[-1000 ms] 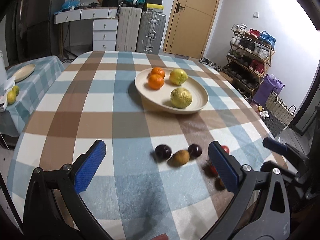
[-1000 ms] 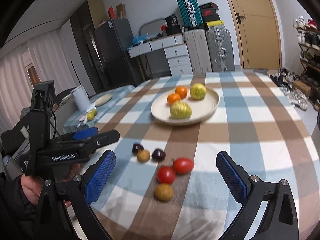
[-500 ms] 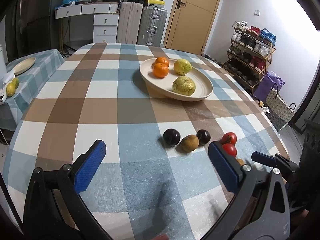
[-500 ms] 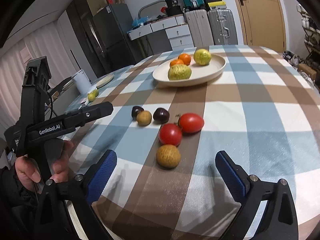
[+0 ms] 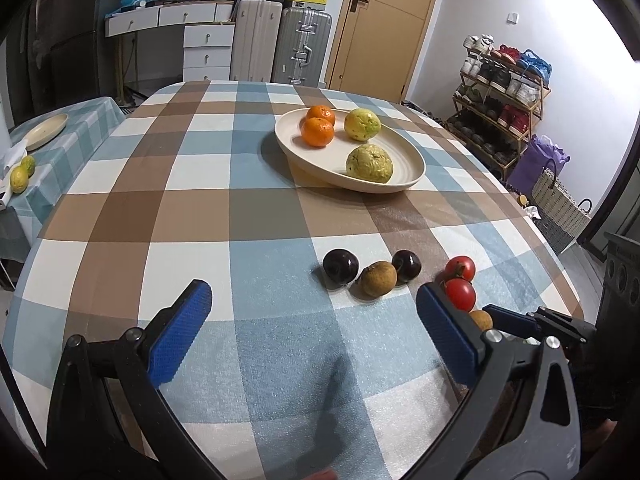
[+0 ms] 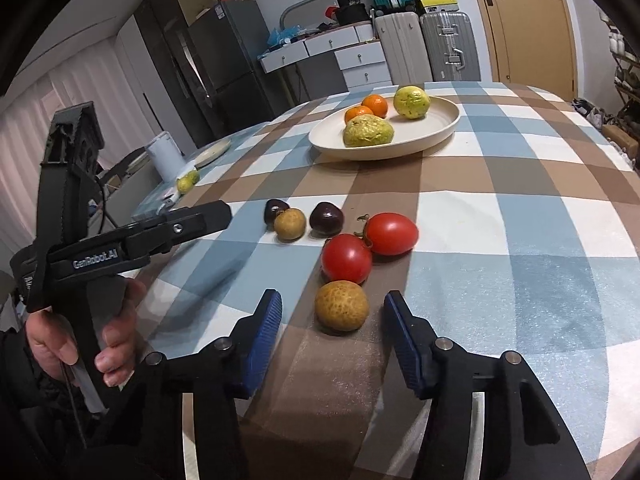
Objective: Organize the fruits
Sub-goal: 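Move both tools back toward the plums, kiwis and tomatoes, then grasp a brown kiwi with the right gripper while the left gripper reaches a dark plum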
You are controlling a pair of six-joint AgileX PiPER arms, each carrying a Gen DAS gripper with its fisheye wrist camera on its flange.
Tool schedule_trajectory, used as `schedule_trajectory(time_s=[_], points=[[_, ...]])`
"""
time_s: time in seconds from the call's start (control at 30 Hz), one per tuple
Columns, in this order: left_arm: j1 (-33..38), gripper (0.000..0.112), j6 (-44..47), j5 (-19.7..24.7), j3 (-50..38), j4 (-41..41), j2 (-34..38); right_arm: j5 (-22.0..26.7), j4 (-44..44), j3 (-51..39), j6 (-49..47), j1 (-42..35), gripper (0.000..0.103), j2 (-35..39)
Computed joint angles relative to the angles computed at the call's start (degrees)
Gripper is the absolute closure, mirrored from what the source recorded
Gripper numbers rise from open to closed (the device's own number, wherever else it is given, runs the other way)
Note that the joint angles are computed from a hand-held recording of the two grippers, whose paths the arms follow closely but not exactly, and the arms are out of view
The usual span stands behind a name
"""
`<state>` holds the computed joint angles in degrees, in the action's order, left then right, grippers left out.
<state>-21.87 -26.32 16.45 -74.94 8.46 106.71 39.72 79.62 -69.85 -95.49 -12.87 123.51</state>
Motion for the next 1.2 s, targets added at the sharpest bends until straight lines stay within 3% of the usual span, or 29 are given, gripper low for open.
schedule_trajectory(time_s=[0.17, 0.23, 0.37, 0.67, 0.83, 0.9, 0.93, 1.07, 1.2], points=[[-0.4, 0.010, -1.1, 1.0, -1.1, 1.6, 0.3, -1.4, -2.1, -0.5, 1.5, 0.9, 0.064, -0.3], [-0.5, 0.010, -2.0, 1.2, -1.2, 3.0, 0.2, -1.0, -2.8, -1.1, 2.8, 0.6, 0.074, 0.2], [0.1, 0.010, -2.8, 2.2, -2.4, 3.6, 0.5, 0.1, -2.1, -1.3, 2.7, -0.5, 0.075, 0.7], [7.1, 0.011, 26.0, 9.7, -11.0, -28.9, 6.2, 4.0, 2.6, 0.6, -3.0, -3.1, 0.075, -0.9], [7.1, 0.012, 27.9, 13.4, -16.5, -30.6, 10.3, 7.3, 3.5, 0.0, -4.1, -4.1, 0.075, -0.5], [6.5, 0.021, 25.3, 14.7, -18.6, -27.8, 11.7, 8.3, 4.4, 0.0, -5.4, -4.3, 0.075, -0.5], [6.5, 0.030, 26.2, 15.4, -19.5, -28.8, 12.5, 8.6, 4.3, -0.3, -5.3, -4.3, 0.075, -0.4], [7.2, 0.044, 30.5, 17.2, -21.8, -33.9, 14.7, 9.9, 3.9, -1.6, -4.8, -4.2, 0.075, 0.3], [7.9, 0.081, 33.6, 17.7, -22.1, -38.1, 15.4, 11.0, 3.7, -2.5, -4.8, -4.3, 0.075, 0.9]])
